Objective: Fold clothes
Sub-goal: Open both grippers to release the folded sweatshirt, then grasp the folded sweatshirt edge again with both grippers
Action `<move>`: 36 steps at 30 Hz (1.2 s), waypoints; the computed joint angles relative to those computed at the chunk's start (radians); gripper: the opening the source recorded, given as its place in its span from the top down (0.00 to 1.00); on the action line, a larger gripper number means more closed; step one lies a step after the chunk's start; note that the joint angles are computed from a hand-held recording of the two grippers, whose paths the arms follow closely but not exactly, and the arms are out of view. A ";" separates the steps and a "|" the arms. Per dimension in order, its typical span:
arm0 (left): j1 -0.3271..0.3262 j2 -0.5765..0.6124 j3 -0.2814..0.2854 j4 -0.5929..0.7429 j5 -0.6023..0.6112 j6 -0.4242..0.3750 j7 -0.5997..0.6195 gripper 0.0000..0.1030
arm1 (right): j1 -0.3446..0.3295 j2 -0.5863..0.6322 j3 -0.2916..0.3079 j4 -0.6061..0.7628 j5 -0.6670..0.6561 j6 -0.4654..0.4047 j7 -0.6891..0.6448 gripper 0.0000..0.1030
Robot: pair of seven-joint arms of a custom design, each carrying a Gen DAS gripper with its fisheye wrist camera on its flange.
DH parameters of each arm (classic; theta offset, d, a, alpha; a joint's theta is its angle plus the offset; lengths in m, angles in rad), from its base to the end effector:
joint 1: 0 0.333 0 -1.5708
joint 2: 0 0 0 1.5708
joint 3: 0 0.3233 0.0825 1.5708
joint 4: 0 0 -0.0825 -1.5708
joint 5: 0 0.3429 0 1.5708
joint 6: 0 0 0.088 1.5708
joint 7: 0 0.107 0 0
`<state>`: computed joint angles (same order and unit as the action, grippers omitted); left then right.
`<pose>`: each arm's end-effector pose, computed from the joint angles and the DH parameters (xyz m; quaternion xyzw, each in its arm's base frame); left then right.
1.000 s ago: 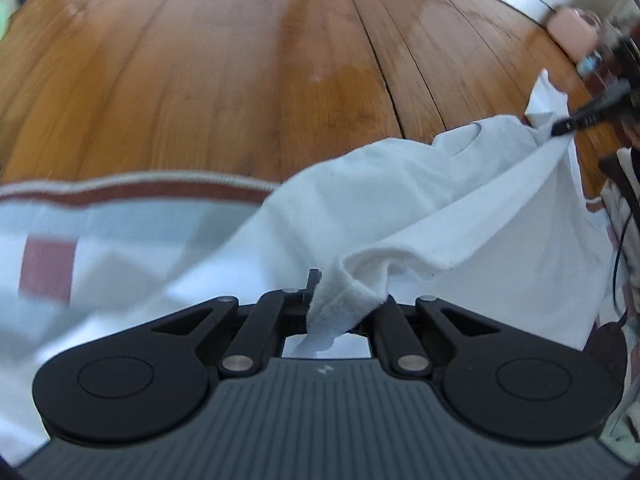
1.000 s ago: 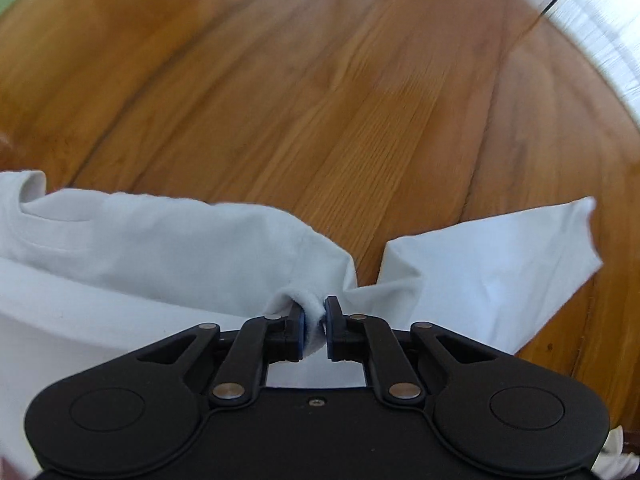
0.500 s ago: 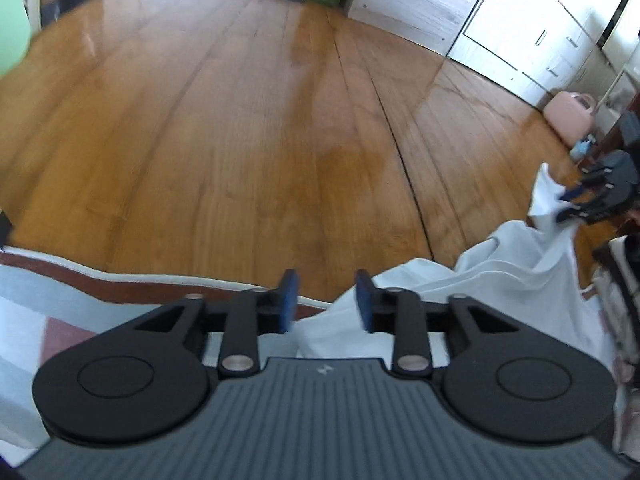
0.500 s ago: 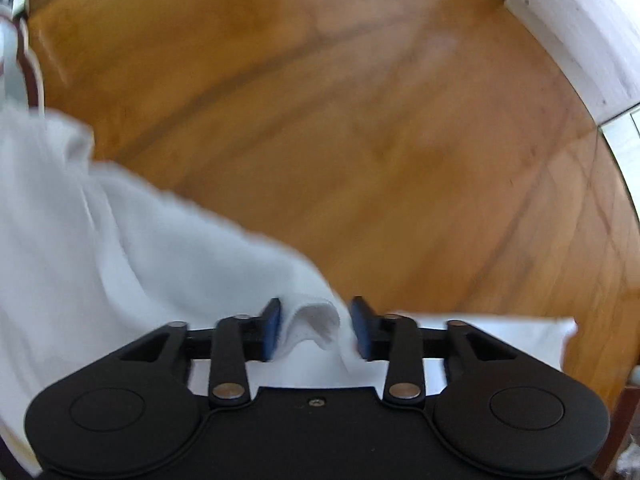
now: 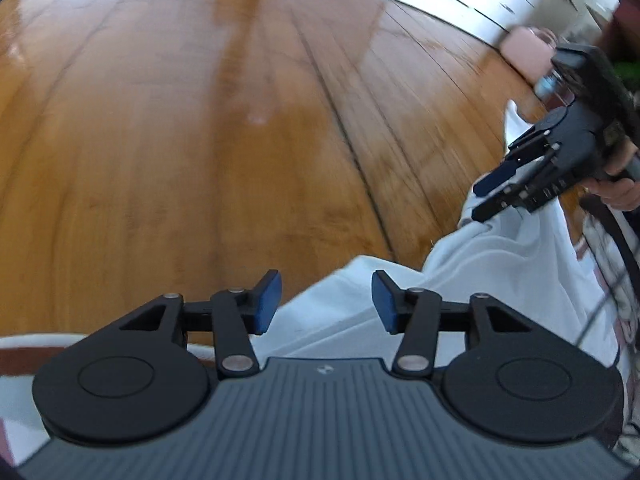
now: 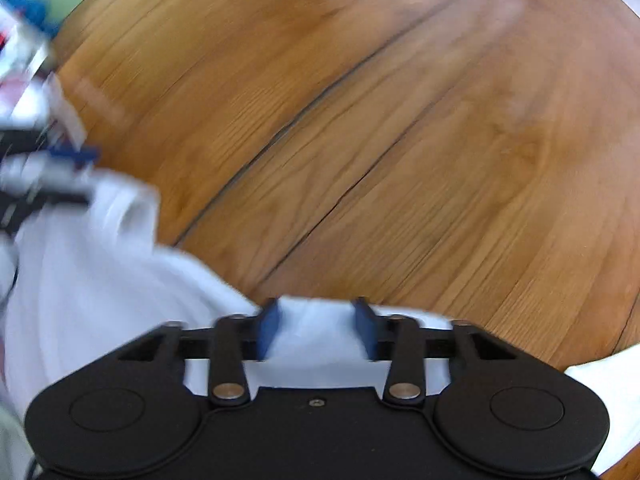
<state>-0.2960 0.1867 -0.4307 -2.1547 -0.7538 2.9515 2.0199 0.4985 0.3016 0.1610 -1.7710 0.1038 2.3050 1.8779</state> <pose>0.4581 -0.3333 0.4112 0.5015 -0.7929 0.3462 0.0028 0.4986 0.3770 0.4431 -0.7914 0.5964 0.0277 0.1313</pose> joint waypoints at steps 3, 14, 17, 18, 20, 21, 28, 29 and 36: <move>0.016 0.015 -0.031 0.008 -0.081 0.028 0.037 0.29 | -0.006 -0.080 0.028 -0.115 0.051 0.044 -0.079 0.78; -0.037 0.007 -0.021 0.001 -0.054 -0.027 0.115 0.94 | 0.047 -0.347 0.047 -0.487 -0.021 0.333 0.063 0.78; -0.004 -0.042 -0.113 -0.045 -0.278 0.063 0.329 0.94 | 0.012 -0.359 0.034 -0.472 -0.119 0.418 0.182 0.60; 0.008 -0.062 -0.133 -0.048 -0.388 0.055 0.440 0.94 | 0.000 -0.343 0.027 -0.445 -0.135 0.417 0.214 0.55; 0.011 -0.096 -0.138 -0.054 -0.548 0.024 0.591 0.94 | -0.013 -0.287 0.013 -0.351 -0.107 0.354 0.209 0.55; 0.006 -0.106 -0.128 -0.057 -0.592 0.006 0.621 0.94 | -0.016 -0.249 0.009 -0.293 -0.111 0.306 0.213 0.55; -0.095 -0.100 -0.040 -0.092 -0.443 -0.019 0.442 0.94 | 0.041 -0.049 -0.021 -0.075 -0.280 0.116 0.386 0.49; -0.108 -0.101 -0.030 -0.096 -0.449 -0.024 0.440 0.94 | 0.044 -0.045 -0.019 -0.081 -0.273 0.118 0.382 0.49; -0.165 -0.103 0.021 -0.124 -0.423 -0.017 0.368 0.99 | 0.162 -0.162 -0.065 -0.270 -0.710 0.133 0.788 0.98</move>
<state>-0.4608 0.0839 -0.4093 -2.2790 -1.1766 2.9341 2.3877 0.6602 0.1399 0.0957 -2.0405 -0.6061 2.4385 2.6656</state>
